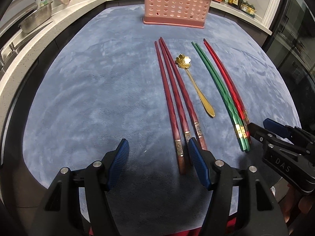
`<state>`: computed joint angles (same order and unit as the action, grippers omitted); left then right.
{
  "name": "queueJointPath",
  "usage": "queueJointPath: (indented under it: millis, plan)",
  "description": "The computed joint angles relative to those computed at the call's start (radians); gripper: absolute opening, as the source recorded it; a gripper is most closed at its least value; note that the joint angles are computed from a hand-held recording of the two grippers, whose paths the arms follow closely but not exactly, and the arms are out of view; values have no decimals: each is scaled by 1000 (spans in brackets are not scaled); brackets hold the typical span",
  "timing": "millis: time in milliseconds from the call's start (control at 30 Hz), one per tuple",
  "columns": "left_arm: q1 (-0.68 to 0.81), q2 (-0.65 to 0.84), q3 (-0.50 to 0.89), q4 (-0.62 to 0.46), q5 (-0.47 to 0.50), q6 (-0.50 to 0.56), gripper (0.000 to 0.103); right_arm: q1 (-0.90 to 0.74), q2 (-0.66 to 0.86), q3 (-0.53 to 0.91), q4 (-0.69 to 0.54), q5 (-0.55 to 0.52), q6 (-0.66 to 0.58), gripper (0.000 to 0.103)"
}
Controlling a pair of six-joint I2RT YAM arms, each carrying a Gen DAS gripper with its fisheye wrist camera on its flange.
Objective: Organize utensils
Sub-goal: 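Grasp a dark red chopstick with the left tool while the right tool grasps a red chopstick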
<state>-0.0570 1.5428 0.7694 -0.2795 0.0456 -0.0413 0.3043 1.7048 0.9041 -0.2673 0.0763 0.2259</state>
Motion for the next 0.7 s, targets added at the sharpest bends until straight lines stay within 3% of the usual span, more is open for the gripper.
queueJointPath:
  millis: [300, 467, 700]
  plan:
    - [10, 46, 7, 14, -10, -14, 59, 14, 23, 14, 10, 1, -6, 32]
    - [3, 49, 2, 26, -6, -8, 49, 16, 28, 14, 21, -7, -9, 26]
    - [43, 39, -12, 42, 54, -24, 24, 28, 32, 12, 37, -22, -25, 9]
